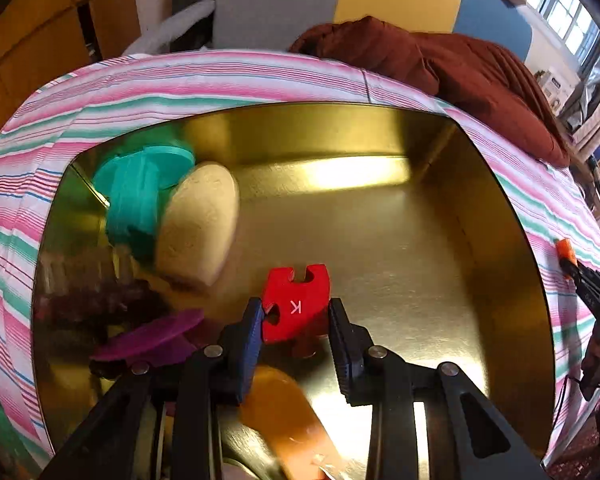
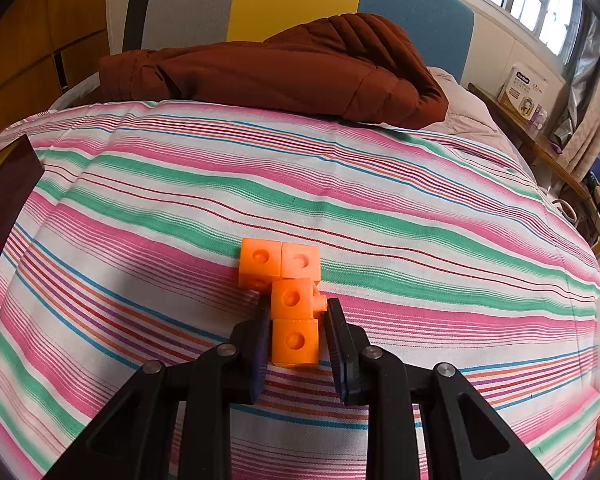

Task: Organize rigid objects
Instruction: 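Carry the red K puzzle piece into the tray and open the left gripper, then carry the orange cubes into the tray and open the right gripper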

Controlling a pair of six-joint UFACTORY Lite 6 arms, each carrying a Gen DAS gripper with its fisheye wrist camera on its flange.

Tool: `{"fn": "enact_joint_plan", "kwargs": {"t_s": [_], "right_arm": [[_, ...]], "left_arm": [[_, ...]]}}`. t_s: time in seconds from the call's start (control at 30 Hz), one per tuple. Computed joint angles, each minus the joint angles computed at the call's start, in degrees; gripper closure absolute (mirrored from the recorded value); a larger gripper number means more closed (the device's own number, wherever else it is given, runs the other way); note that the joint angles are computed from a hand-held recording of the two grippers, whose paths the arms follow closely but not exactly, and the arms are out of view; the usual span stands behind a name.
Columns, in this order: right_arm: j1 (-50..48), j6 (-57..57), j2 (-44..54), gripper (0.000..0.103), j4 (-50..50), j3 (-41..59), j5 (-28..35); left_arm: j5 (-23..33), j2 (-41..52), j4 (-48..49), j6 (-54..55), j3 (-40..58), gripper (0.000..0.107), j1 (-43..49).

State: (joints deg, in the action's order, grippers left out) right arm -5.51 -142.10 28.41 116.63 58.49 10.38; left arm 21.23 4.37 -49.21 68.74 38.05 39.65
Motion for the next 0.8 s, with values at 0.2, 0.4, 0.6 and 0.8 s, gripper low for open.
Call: {"fn": "enact_joint_plan", "kwargs": {"t_s": [0.2, 0.4, 0.6, 0.8], "right_arm": [[0.0, 2.1, 0.2, 0.077, -2.1, 0.4, -0.2], [-0.2, -0.3, 0.1, 0.077, 0.3, -0.1, 0.4], [1.4, -11.0, -0.6, 0.078, 12.8, -1.1, -1.8], [3.2, -13.3, -3.4, 0.078, 19.4, -3.3, -5.9]], "left_arm": [[0.4, -1.5, -1.5, 3.3, -1.2, 0.073, 2.7], [7.3, -6.5, -4.0, 7.9, -2.8, 0.067, 9.3], [10.7, -23.6, -7.3, 19.2, -13.0, 0.067, 21.3], [22.3, -36.7, -5.1, 28.1, -19.5, 0.067, 38.8]]}}
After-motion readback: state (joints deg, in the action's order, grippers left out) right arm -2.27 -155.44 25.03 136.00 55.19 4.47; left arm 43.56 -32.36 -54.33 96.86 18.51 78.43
